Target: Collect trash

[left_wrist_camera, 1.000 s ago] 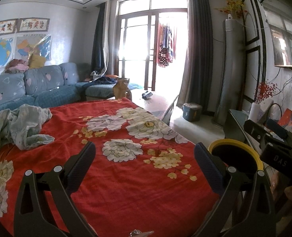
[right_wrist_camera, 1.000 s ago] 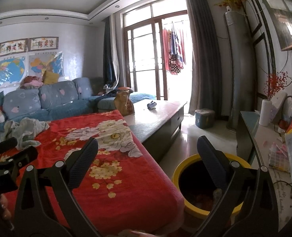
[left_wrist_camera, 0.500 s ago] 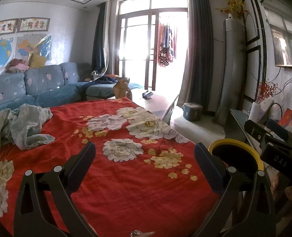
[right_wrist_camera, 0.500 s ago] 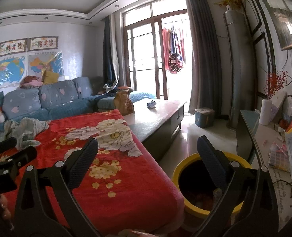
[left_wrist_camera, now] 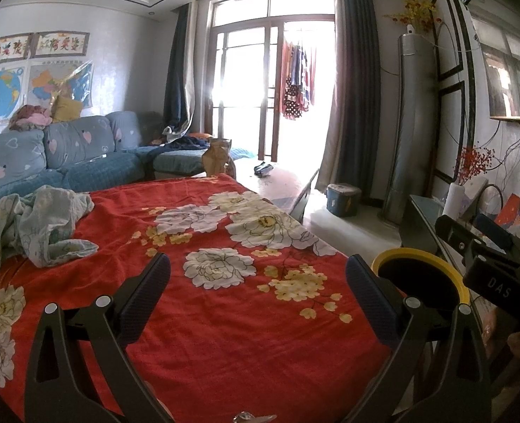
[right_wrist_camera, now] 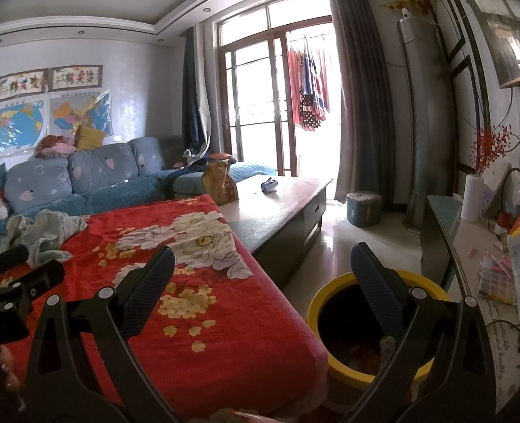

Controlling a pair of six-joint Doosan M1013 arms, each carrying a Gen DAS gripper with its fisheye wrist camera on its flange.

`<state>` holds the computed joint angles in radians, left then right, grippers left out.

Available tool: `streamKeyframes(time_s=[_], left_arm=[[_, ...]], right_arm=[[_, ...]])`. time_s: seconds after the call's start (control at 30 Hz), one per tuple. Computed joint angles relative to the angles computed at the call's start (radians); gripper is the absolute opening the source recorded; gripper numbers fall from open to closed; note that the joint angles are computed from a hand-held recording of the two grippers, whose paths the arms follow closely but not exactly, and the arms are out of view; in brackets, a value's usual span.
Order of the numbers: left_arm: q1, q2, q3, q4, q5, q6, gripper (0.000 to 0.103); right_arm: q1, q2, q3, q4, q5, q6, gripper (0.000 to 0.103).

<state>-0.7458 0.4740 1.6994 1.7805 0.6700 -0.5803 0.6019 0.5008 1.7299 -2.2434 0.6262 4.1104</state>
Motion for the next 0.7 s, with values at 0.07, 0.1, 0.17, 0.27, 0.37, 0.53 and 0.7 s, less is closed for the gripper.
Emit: streamKeyframes(time_s=[0.07,0.1,0.17,0.27,0.37,0.53,0.7], left_arm=[[0.0,0.0,0.001,0.004,-0.002,-0.003,0.097],[0.0,0.0,0.0,-0.001,-0.001,0.001,0.097],[0.0,0.0,0.0,-0.003,0.002,0.003,0.097],[0.0,0.0,0.001,0.002,0.0,-0.003,0.097],[0.002,0.0,-0.002,-0.011,-0.003,0.008,0.097],[0.005,0.002,-0.003,-0.031,-0.023,0.025,0.097],[0.021,-0.023,0.022,-0.042,-0.046,-0.035,0.097]], right_arm=[[0.0,0.0,0.0,0.0,0.001,0.001,0.092],[0.0,0.0,0.0,-0.001,-0.001,0.001,0.092],[0.0,-0.001,0.0,0.002,-0.002,-0.001,0.092],[0.0,-0.001,0.002,0.001,-0.002,0.003,0.092],[-0.001,-0.001,0.002,-0.001,-0.002,0.004,0.092],[-0.002,0.0,0.006,-0.011,-0.003,0.021,0.092],[-0.002,0.001,-0.009,-0.04,-0.051,0.034,0.092]])
